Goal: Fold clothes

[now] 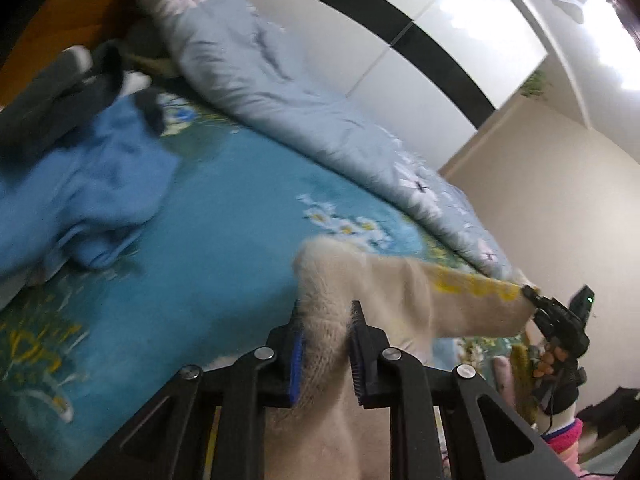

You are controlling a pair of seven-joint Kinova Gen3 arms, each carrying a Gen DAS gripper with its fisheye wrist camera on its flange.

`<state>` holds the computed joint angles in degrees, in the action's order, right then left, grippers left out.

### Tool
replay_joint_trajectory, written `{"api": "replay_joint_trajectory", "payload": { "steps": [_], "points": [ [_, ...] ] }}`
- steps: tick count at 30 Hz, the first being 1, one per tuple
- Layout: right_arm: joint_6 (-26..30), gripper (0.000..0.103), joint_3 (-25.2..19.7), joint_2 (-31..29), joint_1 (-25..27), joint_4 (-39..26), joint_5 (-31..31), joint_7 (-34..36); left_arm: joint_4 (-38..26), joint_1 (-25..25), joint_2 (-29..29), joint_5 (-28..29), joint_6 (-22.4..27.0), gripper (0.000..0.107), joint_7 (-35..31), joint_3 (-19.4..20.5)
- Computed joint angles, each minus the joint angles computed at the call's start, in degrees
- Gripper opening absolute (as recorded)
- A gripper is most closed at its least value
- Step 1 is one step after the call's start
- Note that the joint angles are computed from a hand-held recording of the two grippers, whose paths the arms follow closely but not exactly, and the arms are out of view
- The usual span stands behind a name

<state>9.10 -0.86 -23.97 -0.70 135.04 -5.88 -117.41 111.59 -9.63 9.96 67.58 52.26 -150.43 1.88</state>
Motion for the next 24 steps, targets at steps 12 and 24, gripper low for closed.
{"api": "replay_joint_trajectory", "payload": {
  "steps": [12, 24],
  "points": [
    [12.59, 0.020, -6.24, -0.28, 10.89, 1.83, 6.95, -3.69, -1.34, 4.66, 6.74, -12.73, -7.74, 0.021, 10.65, 4.61],
    [10.10, 0.048, -25.23, 1.68, 25.45, -1.08, 25.59, -21.32, -1.97, 1.48, 7.20, -12.95, -4.11, 0.044, 8.97, 4.37]
  ]
}}
